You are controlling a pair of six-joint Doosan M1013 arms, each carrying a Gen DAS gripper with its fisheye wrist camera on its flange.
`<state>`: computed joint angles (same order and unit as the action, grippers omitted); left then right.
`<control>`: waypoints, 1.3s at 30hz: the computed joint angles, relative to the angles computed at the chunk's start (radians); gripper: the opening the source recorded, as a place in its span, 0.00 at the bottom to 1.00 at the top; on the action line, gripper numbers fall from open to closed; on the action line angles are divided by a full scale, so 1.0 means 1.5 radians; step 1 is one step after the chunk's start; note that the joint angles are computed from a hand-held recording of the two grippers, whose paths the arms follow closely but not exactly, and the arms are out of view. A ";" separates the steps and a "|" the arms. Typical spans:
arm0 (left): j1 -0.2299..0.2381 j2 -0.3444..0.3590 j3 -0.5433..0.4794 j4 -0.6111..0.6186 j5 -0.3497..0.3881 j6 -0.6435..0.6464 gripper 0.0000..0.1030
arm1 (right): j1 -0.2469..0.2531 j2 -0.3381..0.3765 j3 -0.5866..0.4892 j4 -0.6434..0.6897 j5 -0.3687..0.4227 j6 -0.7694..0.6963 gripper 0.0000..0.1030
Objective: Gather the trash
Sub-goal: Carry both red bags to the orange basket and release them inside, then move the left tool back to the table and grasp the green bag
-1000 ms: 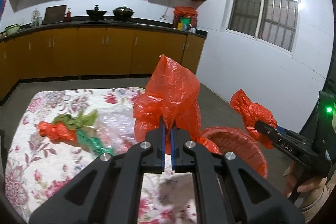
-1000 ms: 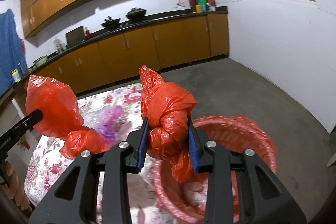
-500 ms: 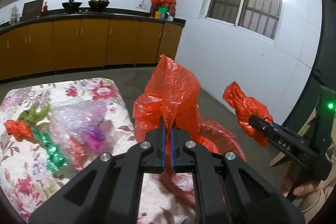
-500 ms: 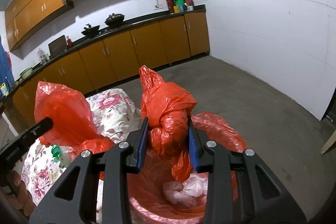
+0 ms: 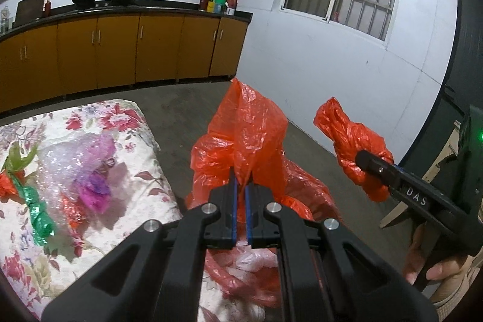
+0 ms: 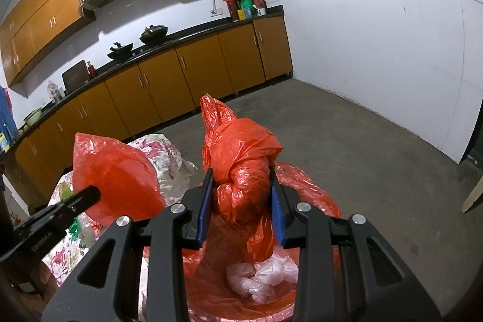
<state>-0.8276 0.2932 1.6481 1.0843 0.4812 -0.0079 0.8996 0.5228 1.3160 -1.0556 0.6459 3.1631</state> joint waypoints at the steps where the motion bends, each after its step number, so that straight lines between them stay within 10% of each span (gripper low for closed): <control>1: 0.001 0.002 -0.001 -0.005 -0.004 0.005 0.06 | 0.000 0.000 0.001 0.000 -0.001 0.001 0.34; 7: 0.004 0.015 -0.008 -0.046 -0.023 0.038 0.31 | -0.002 -0.002 0.005 -0.002 -0.006 0.007 0.53; 19: 0.001 -0.005 0.023 0.008 0.059 -0.042 0.49 | 0.003 0.002 -0.004 0.002 0.013 -0.010 0.54; 39: 0.005 -0.062 0.102 0.039 0.221 -0.137 0.54 | 0.025 0.042 -0.072 0.064 -0.019 -0.154 0.54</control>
<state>-0.8202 0.1998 1.8009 1.1425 0.8123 -0.2129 0.9375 0.5861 1.2075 -0.9592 0.6180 2.9318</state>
